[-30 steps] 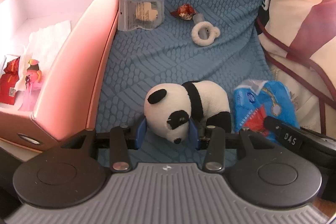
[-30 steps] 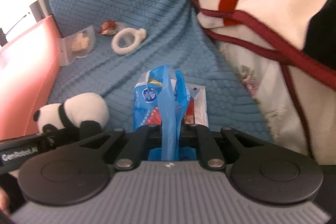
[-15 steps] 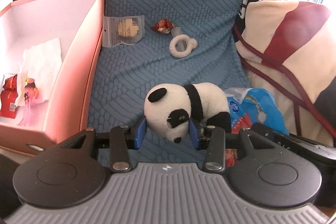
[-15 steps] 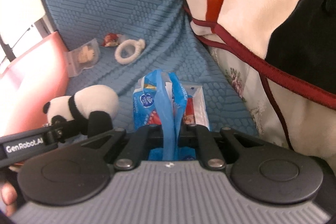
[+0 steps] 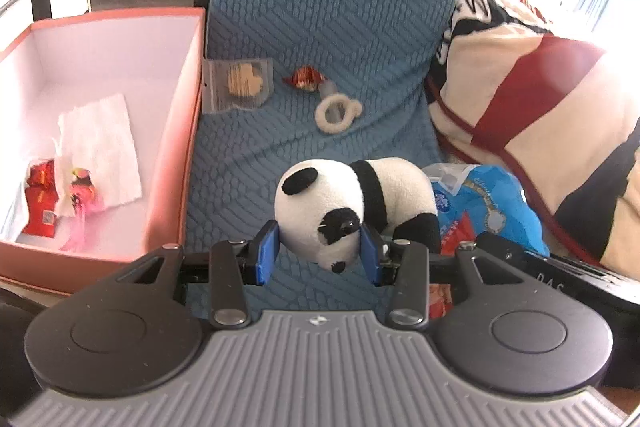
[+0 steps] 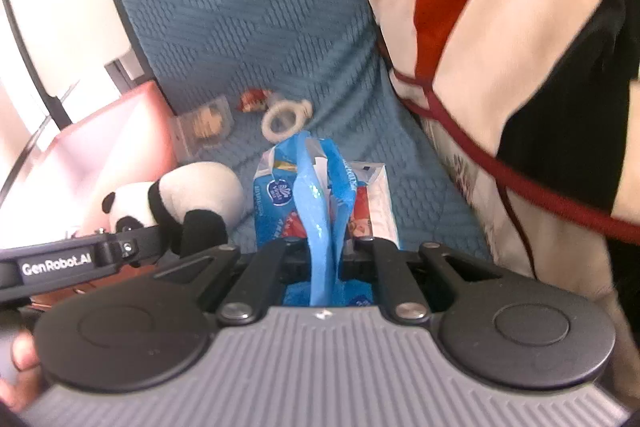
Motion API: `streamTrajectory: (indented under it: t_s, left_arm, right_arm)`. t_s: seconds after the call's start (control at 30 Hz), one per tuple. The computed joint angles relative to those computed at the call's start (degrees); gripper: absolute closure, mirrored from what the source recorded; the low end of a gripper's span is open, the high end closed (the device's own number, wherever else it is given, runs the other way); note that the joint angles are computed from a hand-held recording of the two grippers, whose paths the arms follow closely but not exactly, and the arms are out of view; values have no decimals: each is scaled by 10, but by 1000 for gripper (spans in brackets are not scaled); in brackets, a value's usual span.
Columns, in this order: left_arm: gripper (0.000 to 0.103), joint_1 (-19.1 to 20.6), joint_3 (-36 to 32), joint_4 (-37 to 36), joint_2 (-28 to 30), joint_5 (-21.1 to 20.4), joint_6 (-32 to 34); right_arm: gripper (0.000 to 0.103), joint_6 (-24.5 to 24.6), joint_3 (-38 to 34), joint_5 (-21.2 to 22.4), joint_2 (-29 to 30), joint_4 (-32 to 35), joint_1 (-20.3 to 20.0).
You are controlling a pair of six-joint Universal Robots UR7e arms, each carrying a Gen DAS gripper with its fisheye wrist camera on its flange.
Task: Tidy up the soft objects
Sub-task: 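Lift the panda with left gripper while right gripper lifts the snack bag, then carry the panda and snack bag over the pink box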
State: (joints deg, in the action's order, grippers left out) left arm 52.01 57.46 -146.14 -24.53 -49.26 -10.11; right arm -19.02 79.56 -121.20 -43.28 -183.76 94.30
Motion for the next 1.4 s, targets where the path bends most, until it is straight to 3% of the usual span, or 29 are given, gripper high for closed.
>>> streamTrajectory:
  t_s: [0.4,0.63,0.97,1.4]
  left_arm:
    - [55,-4,-5,-20,-30,14,21]
    - [55,-1,5,-43,-57,40,38]
    - [55,17,54,-62,-110,58,14]
    - [54,38,30,-58,-144,89,36]
  right_arm:
    - [94,-14,-36,42,7,12,34]
    - [97,-42,-84,57,40,13,53]
    - [99,-28,-149,76,81,83,65]
    - [99,-44,-310,99,174,167,112]
